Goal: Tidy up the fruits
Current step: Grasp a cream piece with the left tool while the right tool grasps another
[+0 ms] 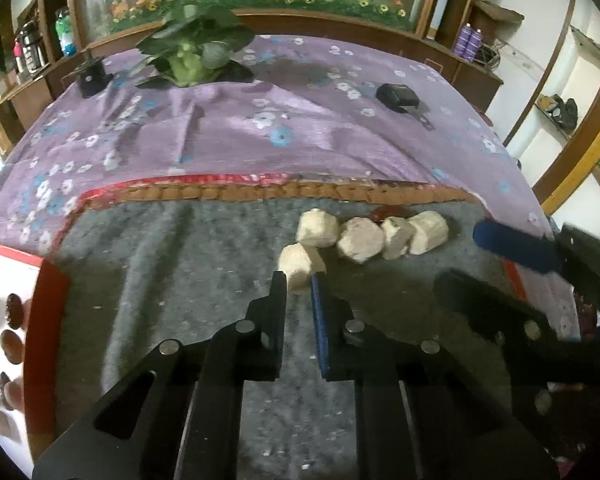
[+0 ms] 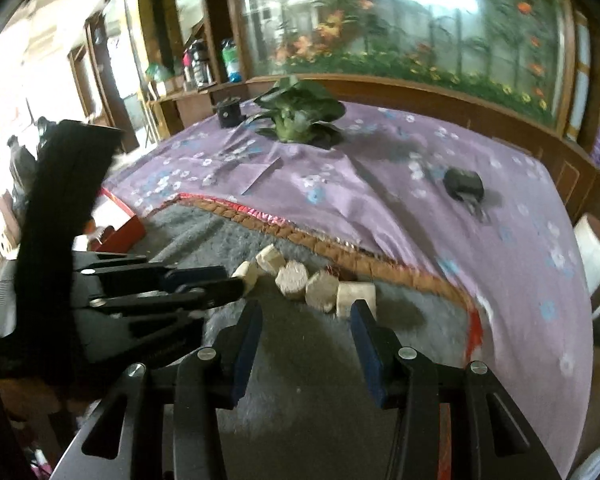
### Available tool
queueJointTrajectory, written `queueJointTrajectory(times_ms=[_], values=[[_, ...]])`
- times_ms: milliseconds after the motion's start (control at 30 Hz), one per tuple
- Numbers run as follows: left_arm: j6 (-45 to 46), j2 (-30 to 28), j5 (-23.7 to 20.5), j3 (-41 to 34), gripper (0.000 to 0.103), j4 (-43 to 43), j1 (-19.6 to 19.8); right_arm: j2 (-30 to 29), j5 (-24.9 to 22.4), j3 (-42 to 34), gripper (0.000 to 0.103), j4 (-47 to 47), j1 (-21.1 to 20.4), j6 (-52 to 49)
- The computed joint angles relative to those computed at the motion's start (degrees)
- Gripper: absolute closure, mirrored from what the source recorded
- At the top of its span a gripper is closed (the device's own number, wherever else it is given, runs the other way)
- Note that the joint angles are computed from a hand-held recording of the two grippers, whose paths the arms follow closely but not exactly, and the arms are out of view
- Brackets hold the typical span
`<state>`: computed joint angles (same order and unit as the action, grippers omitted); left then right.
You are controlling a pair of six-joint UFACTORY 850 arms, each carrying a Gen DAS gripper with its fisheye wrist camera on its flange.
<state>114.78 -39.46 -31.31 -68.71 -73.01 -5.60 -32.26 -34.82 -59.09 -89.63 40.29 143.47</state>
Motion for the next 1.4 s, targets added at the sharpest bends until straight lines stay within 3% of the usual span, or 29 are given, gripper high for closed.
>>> queueJointTrajectory(times_ms=[100, 200, 400, 467, 533, 600, 1067, 1133, 1200, 1267, 1400], values=[[-0.4, -0.3, -0.4, -0.7, 0.092, 0.5, 0.5, -1.1, -0.2, -2.2, 0.058, 4.5, -0.7, -6.2], [1.7, -0.4, 0.7, -0.7, 0.092, -1.9, 0.8, -1.0, -0.3, -2.2, 0.058, 4.1, -0.8, -5.7], [-4.8, -1.7, -0.8, -3.1, 0.092, 3.9, 1.5, -1.3, 0.4, -2.3, 0.058, 5.0, -0.9, -6.0], [-5.2, -1.8, -2.2, -3.3, 0.084, 5.0, 2.0, -1.2, 0.4, -2.2, 0.058, 5.1, -0.9, -5.7], [-4.4, -1.4, -3.3, -2.9, 0.056, 4.9, 2.3, -0.9, 0.4, -1.6, 0.058, 4.2, -0.8, -4.4], [-1.6, -0.7, -4.7, -2.0, 0.051, 2.7, 2.6, -0.8, 0.5, -1.5, 0.058, 4.0, -0.8, -4.1], [1.6, -3.1, 3.5, -3.2, 0.051, -1.5, -0.9, -1.3, 1.3, -1.9, 0.058, 4.1, -1.1, -4.9], [4.1, -3.1, 4.5, -3.0, 0.067, -4.3, -0.9, -1.4, 1.3, -2.2, 0.058, 3.9, -1.2, -5.7], [0.0, -3.5, 3.8, -4.0, 0.079, -1.3, -0.5, -1.5, 1.4, -2.5, 0.058, 2.6, -1.3, -6.3], [-4.6, -3.7, 2.7, -4.8, 0.079, 2.0, 0.2, -1.9, 2.9, -3.4, 0.058, 0.3, -2.3, -7.3], [5.0, -1.4, 5.1, -1.8, 0.079, -7.0, 1.5, -3.5, 3.3, -6.2, 0.058, 2.7, -3.5, -12.9]])
